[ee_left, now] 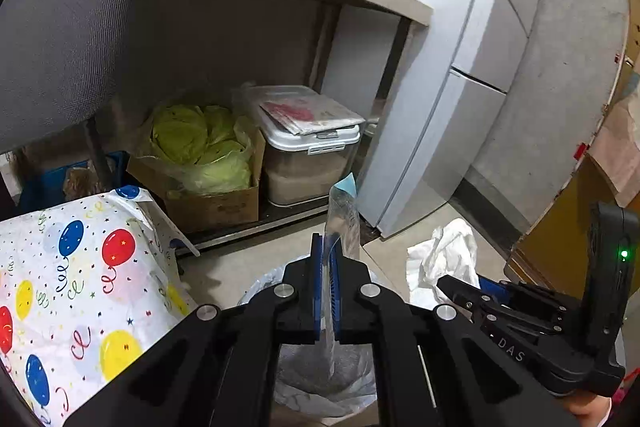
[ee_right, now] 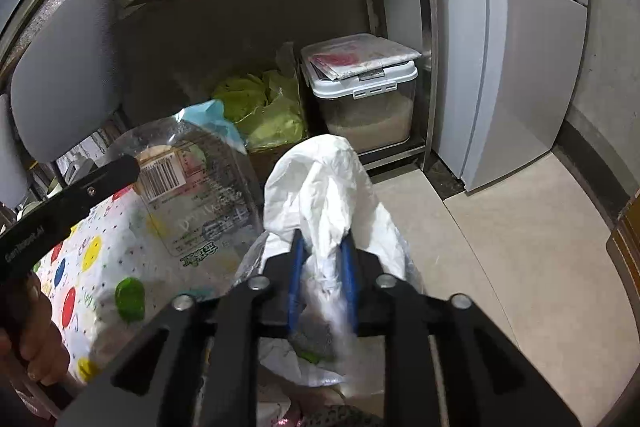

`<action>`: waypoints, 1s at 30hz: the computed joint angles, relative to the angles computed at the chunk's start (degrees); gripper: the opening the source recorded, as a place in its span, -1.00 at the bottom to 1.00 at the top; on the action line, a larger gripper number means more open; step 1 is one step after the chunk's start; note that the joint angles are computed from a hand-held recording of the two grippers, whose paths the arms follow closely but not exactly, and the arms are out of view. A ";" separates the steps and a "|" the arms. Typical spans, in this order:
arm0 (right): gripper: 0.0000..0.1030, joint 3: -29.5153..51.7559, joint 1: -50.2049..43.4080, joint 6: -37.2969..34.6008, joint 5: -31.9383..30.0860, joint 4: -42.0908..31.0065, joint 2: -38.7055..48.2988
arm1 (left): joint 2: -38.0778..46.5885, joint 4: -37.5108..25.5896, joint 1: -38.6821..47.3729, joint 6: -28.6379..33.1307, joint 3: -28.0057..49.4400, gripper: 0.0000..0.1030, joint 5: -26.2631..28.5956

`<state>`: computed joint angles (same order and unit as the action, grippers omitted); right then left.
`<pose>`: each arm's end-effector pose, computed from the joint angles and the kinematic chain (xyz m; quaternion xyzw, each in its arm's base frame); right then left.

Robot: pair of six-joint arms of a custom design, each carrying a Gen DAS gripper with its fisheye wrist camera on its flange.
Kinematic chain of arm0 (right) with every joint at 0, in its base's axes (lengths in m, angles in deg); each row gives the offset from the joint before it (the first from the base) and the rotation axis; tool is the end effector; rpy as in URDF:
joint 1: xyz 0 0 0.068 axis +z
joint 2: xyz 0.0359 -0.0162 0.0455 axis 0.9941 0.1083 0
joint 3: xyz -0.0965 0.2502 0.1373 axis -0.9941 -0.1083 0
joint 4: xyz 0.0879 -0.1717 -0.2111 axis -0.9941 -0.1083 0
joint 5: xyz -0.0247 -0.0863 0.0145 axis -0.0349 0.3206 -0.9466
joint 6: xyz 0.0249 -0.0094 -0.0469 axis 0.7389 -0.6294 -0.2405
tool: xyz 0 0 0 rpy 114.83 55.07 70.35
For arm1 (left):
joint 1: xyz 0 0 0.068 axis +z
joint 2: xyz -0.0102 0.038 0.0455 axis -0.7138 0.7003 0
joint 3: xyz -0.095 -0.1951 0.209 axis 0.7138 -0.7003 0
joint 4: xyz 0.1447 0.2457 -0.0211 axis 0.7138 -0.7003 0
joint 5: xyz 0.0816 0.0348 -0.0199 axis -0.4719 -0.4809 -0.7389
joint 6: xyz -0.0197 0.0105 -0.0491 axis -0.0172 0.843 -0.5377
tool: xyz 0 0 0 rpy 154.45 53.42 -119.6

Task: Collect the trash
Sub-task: 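Carry white bag and clear wrapper to the trash bin and open both tools, then move both tools back over the table toward the noodle cup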

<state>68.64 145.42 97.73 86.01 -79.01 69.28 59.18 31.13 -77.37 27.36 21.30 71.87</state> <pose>0.1263 0.1817 0.0930 0.4068 0.8300 -0.0719 0.3747 0.3011 -0.2109 0.1327 0.4601 0.7737 -0.3227 0.2924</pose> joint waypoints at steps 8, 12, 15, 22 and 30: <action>-0.15 -0.69 -1.83 -2.47 -0.43 1.18 -0.18 | 3.66 -1.57 0.31 -0.57 3.20 -0.28 -1.10; -0.15 0.14 -0.62 -0.80 -0.11 -1.06 -0.59 | 2.89 -2.06 0.94 0.11 2.95 -0.28 -0.86; -0.15 2.51 1.00 0.65 0.19 -4.56 -0.10 | 0.91 -2.77 2.63 0.95 1.74 -0.28 -0.31; -0.15 12.88 6.80 6.12 0.85 -16.42 4.34 | -6.03 -6.28 9.87 6.82 -2.82 -0.28 -1.83; -0.15 29.59 7.24 -2.79 4.56 -22.29 10.69 | -14.40 -13.42 25.30 15.55 -4.88 -0.28 -3.44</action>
